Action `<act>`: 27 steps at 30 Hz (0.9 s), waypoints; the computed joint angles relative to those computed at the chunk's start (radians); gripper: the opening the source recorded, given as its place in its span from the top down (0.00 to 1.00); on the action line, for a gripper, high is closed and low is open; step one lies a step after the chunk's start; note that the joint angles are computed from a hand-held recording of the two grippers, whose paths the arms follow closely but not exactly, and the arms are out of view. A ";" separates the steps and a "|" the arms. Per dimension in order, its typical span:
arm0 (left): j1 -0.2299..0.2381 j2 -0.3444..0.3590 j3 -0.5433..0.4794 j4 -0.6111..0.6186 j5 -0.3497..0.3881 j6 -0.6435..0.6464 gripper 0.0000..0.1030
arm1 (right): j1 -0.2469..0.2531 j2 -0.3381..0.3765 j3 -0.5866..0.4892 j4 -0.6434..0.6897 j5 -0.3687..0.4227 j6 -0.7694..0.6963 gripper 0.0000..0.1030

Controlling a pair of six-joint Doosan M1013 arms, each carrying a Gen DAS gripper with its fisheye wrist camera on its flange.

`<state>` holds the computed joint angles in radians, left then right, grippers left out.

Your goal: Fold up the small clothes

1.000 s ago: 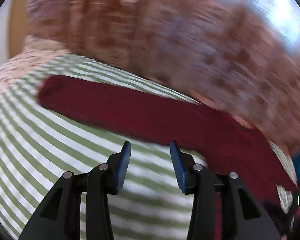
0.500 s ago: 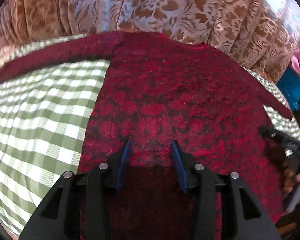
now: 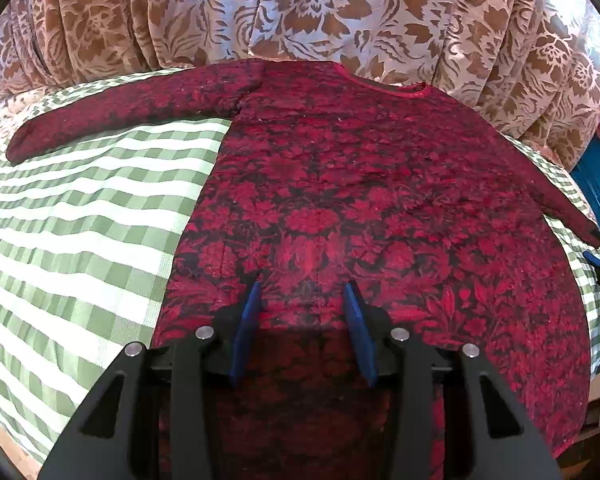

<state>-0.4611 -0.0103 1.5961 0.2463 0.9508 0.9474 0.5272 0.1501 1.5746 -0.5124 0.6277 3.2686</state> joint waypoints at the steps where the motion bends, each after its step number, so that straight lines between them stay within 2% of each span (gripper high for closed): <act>1: -0.002 0.002 -0.003 0.005 0.006 -0.005 0.58 | -0.024 -0.009 0.017 0.000 0.005 0.042 0.55; 2: -0.002 0.003 -0.005 0.006 0.010 -0.009 0.58 | -0.039 -0.016 0.026 -0.001 0.003 0.069 0.55; 4: -0.004 0.007 -0.010 0.009 0.019 -0.013 0.58 | -0.088 -0.029 0.058 0.009 -0.061 0.125 0.55; 7: -0.007 0.012 -0.016 0.017 0.030 -0.020 0.58 | -0.132 -0.033 0.077 -0.020 -0.108 0.224 0.55; 8: -0.007 0.013 -0.018 0.017 0.032 -0.020 0.58 | -0.138 -0.031 0.075 -0.016 -0.102 0.228 0.68; 10: -0.005 0.012 -0.018 0.010 0.032 -0.018 0.58 | -0.146 -0.005 0.025 0.033 0.025 0.112 0.86; 12: -0.003 0.012 -0.019 0.005 0.032 -0.015 0.58 | -0.155 0.012 -0.007 0.070 0.070 0.037 0.89; 16: 0.005 0.010 -0.020 -0.018 0.026 -0.009 0.58 | -0.140 0.037 -0.097 0.045 0.232 -0.082 0.90; 21: 0.026 0.000 -0.018 -0.079 0.003 0.009 0.57 | -0.088 0.048 -0.186 -0.016 0.202 -0.233 0.90; 27: 0.027 -0.020 -0.011 -0.097 -0.036 0.024 0.57 | 0.002 0.135 -0.383 0.044 0.180 -0.510 0.90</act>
